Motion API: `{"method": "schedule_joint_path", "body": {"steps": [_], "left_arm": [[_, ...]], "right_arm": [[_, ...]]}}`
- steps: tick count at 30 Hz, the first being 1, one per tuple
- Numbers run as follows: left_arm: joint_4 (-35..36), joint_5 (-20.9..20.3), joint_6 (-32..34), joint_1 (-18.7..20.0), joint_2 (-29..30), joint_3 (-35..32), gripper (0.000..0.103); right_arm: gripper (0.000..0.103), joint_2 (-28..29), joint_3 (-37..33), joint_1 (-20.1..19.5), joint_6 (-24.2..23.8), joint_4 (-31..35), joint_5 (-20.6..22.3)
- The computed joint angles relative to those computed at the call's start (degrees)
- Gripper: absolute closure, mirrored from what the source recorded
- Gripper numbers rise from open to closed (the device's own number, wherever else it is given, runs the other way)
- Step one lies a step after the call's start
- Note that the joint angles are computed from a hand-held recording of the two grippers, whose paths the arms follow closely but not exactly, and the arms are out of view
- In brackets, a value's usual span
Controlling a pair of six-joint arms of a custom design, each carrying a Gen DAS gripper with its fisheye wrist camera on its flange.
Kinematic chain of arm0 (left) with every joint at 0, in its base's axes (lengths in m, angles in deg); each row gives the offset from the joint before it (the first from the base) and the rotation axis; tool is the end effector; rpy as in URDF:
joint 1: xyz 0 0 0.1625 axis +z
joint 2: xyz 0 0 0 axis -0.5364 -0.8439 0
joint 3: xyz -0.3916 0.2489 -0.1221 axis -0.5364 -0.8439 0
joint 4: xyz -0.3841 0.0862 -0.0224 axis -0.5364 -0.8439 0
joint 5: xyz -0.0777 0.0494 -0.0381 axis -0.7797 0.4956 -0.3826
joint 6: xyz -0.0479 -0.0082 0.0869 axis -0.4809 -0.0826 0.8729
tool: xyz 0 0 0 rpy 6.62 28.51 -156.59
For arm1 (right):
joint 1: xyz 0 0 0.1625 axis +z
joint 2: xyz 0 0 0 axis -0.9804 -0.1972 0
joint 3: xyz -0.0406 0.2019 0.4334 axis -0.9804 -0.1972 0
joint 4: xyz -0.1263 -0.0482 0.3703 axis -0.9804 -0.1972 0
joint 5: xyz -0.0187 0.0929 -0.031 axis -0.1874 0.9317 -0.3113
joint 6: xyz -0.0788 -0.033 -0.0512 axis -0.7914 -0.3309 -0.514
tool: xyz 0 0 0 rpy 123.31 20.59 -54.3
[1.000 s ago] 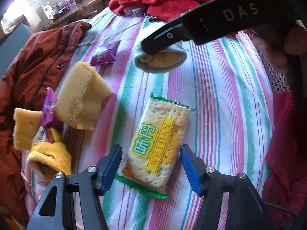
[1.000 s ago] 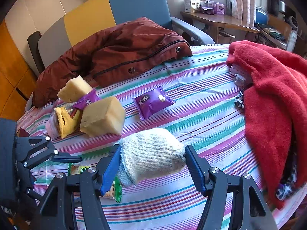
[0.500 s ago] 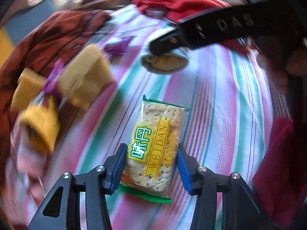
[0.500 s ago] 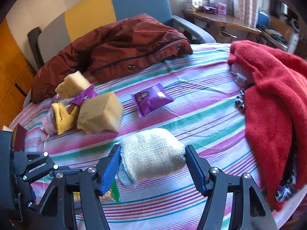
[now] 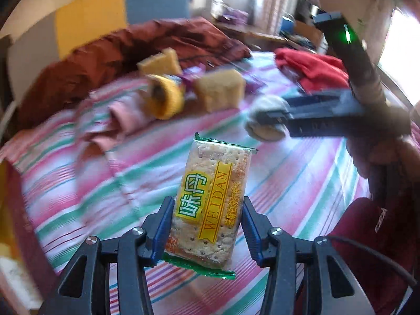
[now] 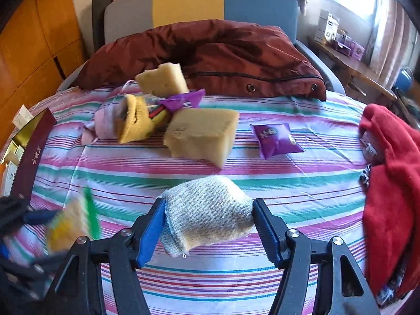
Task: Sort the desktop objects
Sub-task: 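Carry the cracker pack into the tray left while right carries the white sock there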
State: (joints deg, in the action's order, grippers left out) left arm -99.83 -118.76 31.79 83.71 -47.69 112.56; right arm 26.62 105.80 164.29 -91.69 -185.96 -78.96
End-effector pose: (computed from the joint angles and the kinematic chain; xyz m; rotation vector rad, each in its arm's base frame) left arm -0.2524 -0.6345 0.0280 0.5586 2.4160 -0.6259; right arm 0.0356 -0.8066 0.2067 0.7688 -2.3779 0.5095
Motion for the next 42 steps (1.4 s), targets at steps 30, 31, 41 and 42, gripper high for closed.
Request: {"method": "schedule_joint_path", "body": {"steps": [30, 31, 41, 42], "left_arm": [[-21.73, 24.70, -15.42, -0.91, -13.36, 18.87, 0.053], [-21.92, 25.36, -16.64, -0.90, -14.08, 19.92, 0.053], [-16.79, 28.83, -31.45, -0.10, -20.08, 29.00, 0.053], [-17.60, 28.18, -31.57, 0.04, -19.84, 29.36, 0.053]], "right_arm": [[0.036, -1.77, 12.31, 10.64, 1.37, 2.84, 12.63], [0.036, -1.68, 12.63, 11.02, 1.26, 3.06, 13.06], [0.036, 3.08, 12.18, 15.41, 1.49, 5.10, 15.00], [0.036, 3.77, 11.67, 15.77, 1.82, 5.29, 14.94]]}}
